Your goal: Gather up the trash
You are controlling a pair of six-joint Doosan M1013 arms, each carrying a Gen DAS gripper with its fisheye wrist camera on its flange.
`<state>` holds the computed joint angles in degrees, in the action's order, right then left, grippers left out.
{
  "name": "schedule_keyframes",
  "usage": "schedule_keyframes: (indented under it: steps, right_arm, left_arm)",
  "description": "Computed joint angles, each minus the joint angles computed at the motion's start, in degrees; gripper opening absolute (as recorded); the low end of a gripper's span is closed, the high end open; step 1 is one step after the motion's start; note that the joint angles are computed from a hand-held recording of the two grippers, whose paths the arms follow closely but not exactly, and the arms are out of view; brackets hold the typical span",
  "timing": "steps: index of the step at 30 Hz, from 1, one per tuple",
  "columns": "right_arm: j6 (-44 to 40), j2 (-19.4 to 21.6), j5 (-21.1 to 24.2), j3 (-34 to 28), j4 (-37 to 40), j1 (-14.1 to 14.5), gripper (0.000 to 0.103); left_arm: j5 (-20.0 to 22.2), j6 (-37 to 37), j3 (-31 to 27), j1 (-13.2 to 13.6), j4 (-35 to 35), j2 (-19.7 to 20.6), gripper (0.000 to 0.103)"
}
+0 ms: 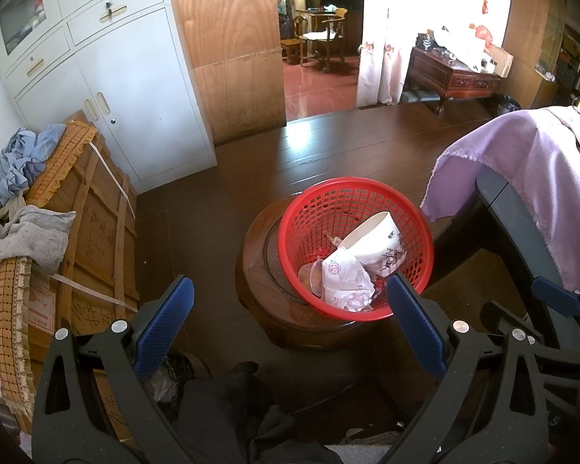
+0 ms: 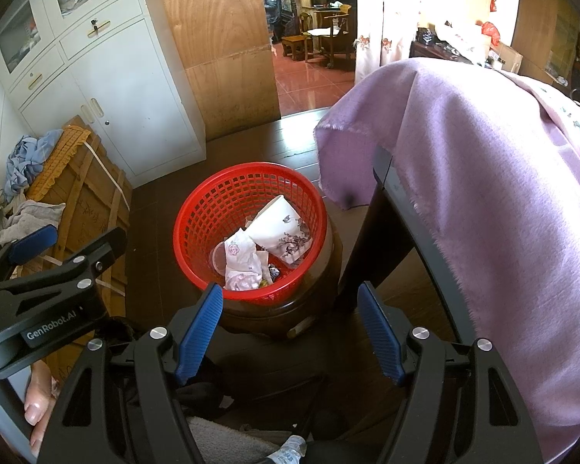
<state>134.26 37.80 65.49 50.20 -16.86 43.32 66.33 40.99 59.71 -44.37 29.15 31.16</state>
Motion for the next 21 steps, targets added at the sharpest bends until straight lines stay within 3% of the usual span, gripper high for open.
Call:
schedule_keyframes:
  steps: [21]
  right_arm:
    - [0.1, -0.1, -0.4, 0.2, -0.1, 0.1, 0.071]
  left_arm:
    - [0.1, 0.1, -0.1, 0.0, -0.1, 0.0, 0.096]
